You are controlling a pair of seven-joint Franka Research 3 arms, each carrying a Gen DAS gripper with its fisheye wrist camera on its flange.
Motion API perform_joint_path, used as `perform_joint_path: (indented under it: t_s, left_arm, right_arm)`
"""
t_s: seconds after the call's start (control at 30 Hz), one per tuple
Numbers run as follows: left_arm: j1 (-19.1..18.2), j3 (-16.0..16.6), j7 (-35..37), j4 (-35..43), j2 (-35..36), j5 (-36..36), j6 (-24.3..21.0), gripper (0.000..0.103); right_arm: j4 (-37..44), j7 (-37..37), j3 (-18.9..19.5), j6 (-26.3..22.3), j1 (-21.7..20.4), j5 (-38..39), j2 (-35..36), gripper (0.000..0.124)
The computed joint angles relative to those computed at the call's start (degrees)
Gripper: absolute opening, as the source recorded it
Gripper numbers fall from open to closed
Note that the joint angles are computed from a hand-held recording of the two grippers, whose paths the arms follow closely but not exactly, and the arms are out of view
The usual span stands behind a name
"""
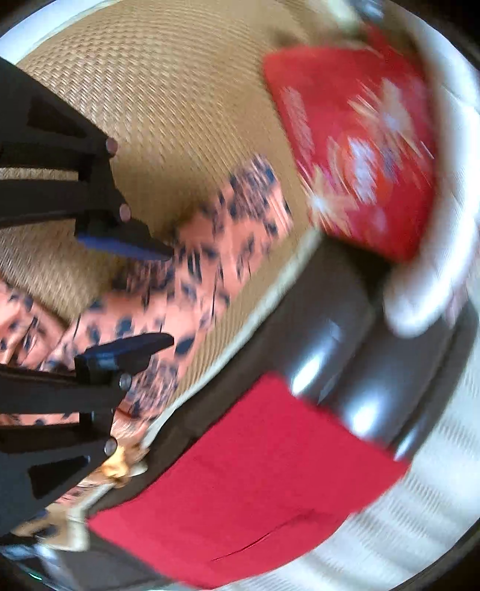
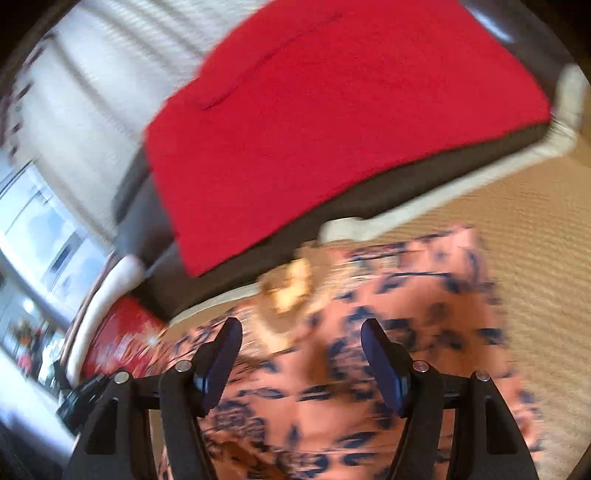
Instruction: Fold small clothes
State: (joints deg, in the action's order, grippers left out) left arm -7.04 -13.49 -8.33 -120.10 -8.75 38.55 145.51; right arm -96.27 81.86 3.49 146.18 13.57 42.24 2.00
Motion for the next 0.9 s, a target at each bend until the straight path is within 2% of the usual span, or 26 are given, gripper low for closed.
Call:
perform_joint_path:
  t_s: [0.07, 0.13, 0.2, 0.3, 0.43, 0.53, 0.63, 0.67, 0.73, 0.8, 0.83, 0.9]
  left_arm:
    - [0.79, 1.44, -2.47, -3.33, -1.01, -2.96, 3.15, 0.044]
    - [1.78, 2.46, -3.91, -6.19, -1.53, -5.39, 6.61, 0.044]
    - [2.49, 3.25, -3.72, -7.95, -1.10, -8.23, 9.96, 0.044]
    - [3.45, 3.69, -3.39, -9.75, 0.26, -10.71, 16.35, 0.044]
    - [5.84, 2.63, -7.84, -9.69, 2.28, -7.56, 22.43, 0.042]
    - [7.01, 2.45, -11.60, -8.74, 3.76, -3.92, 24.03, 0.039]
    - [7.38, 3.28, -13.55, -8.11, 5.11, -2.55, 25.76, 0.029]
    - [7.57, 3.61, -14.17, -7.79, 5.80, -1.81, 26.28, 0.021]
    - [7.12, 4.32, -12.74, -6.96, 6.57, -3.12, 25.60, 0.010]
    - [6.64, 4.77, -11.33, -6.60, 6.92, -4.36, 24.75, 0.006]
    - [6.50, 4.78, -11.87, -5.93, 7.00, -3.40, 23.80, 0.005]
    - [6.40, 4.46, -15.82, -4.00, 6.67, 2.84, 21.44, 0.004]
  right_arm:
    - [1.61, -3.67, 0.89, -3.13, 0.64, 2.32, 1.11, 0.071]
    - [3.68, -4.18, 1.67, -6.09, 1.49, 1.58, 3.10, 0.071]
    - [6.32, -2.82, 2.15, -9.34, 2.17, -0.54, 5.70, 0.071]
    - [10.27, 2.52, 2.28, -13.34, 3.68, -8.15, 9.59, 0.069]
    - [11.68, 3.43, 2.93, -12.33, 4.41, -10.55, 10.99, 0.069]
    - [12.66, 3.55, 3.20, -12.50, 4.08, -10.04, 12.09, 0.069]
    - [12.13, 2.45, 3.26, -12.62, 3.45, -9.37, 11.58, 0.068]
    - [10.39, 0.88, 3.16, -12.65, 2.69, -8.37, 10.34, 0.067]
    - [9.59, 0.43, 3.07, -12.14, 2.70, -8.23, 9.87, 0.067]
    - [9.01, -0.02, 2.96, -12.06, 2.49, -7.64, 9.33, 0.067]
    - [8.71, -0.20, 2.96, -11.83, 2.43, -7.20, 9.14, 0.067]
    - [8.33, -0.57, 2.93, -11.59, 2.21, -6.11, 8.85, 0.067]
